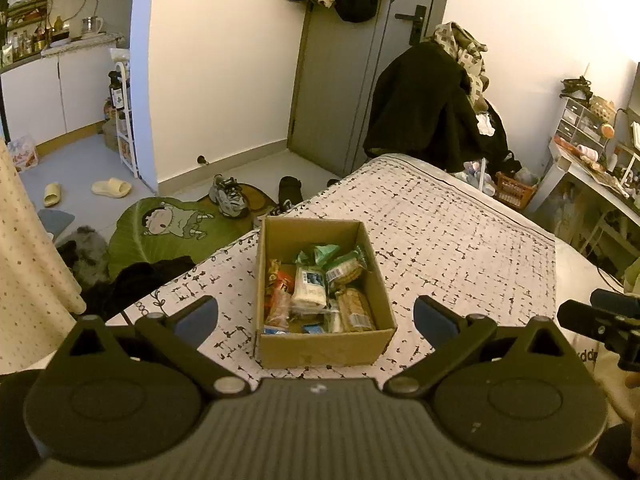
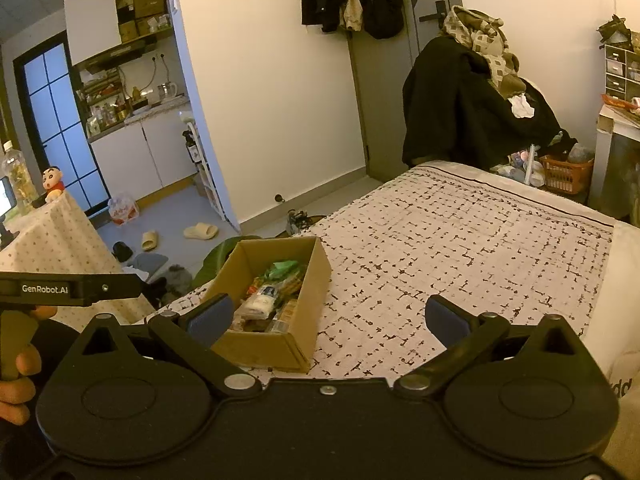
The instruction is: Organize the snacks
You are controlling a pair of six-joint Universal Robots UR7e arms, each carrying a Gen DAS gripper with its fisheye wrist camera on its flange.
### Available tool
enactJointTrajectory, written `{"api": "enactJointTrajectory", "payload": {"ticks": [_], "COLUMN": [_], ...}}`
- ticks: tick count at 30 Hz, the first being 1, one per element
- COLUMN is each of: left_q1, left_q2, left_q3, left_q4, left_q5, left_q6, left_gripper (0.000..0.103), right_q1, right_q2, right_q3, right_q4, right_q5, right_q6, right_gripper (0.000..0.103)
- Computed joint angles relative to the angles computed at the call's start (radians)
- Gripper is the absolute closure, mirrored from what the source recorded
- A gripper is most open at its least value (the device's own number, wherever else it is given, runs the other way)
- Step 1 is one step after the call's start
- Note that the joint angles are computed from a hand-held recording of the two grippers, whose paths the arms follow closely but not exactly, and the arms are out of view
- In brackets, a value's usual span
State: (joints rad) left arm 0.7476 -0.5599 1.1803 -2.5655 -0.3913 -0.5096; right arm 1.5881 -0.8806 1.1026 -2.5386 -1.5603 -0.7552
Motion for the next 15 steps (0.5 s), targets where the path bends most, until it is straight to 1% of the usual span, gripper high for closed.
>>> {"api": "enactJointTrajectory", "payload": {"ticks": [5, 9, 15], "left_q1": [-0.002, -0.006, -0.010], "left_q2": [-0.003, 0.006, 0.007], "left_q3": [0.004, 0.002, 0.003], "left_q4": [-0.001, -0.020, -0.015], "left_q5": [-0.001, 0.012, 0.016], "left_q6": [-0.002, 0.009, 0.004], "left_gripper": [0.000, 0.000, 0.000], "right_q1": [0.001, 0.002, 0.005], "right_q2": [0.000, -0.008, -0.010], "right_q3": [-0.001, 0.005, 0.009], "right_q4": [0.002, 0.007, 0.005], "right_q5": [-0.001, 0.017, 0.015], "right_q6": [0.001, 0.000, -0.002], "right_gripper": [0.000, 0.000, 0.000]}}
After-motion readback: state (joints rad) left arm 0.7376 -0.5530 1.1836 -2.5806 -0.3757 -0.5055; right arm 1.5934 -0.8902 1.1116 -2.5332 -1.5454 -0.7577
